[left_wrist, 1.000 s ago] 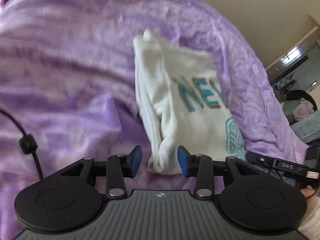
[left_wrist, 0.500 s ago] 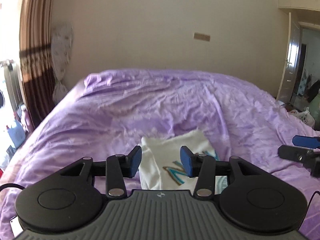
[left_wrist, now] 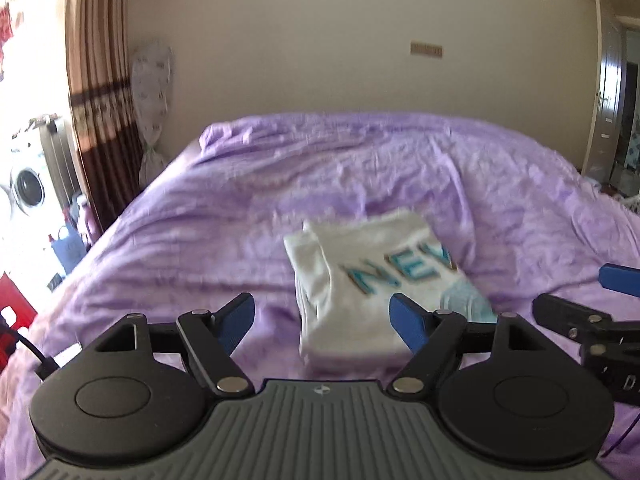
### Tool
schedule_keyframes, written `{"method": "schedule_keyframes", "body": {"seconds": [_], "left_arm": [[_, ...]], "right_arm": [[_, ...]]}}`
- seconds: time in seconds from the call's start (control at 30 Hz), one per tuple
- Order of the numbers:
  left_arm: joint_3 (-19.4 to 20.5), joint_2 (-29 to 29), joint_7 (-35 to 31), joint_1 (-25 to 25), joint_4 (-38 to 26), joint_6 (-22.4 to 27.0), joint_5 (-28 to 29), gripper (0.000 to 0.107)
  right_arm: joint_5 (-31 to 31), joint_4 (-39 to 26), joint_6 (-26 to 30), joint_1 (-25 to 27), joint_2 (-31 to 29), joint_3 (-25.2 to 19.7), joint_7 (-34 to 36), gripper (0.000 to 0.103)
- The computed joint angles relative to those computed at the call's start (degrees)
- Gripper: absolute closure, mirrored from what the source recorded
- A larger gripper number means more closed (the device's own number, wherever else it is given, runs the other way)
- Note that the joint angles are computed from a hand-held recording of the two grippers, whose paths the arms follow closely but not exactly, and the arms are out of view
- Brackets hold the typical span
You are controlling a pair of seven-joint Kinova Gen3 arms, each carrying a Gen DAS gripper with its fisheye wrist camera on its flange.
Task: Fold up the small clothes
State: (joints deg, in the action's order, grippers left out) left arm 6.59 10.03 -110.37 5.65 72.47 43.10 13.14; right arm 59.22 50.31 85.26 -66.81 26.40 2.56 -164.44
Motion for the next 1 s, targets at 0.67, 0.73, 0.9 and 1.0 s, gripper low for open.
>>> {"method": "schedule_keyframes", "body": {"seconds": [0.67,0.73,0.9,1.0], "left_arm": [[-0.98,3.11,9.39,3.92,-2.71,11.16,-10.14,0.018],[-0.94,3.25,9.20,3.90,-2.88,11.19,-10.18,0.018],[-0.92,3.21,9.18,4.01,-2.79,10.90,-10.27,0.018],[-0.93,3.25,9.19,4.04,-2.86,10.98,-10.32,0.018]], "right_arm": [[-11.80,0.02,-1.15,3.19,2.29,-0.71,0.14,0.021],[-11.83,0.21,-1.32,3.22,2.24,-0.74,0.02,0.021],[-11.60,0.38,-1.39,3.13,2.23,-0.73,0.05,0.021],[-11.46,0.33,-1.44,3.14,2.24,-0.74,0.18,0.021]]}}
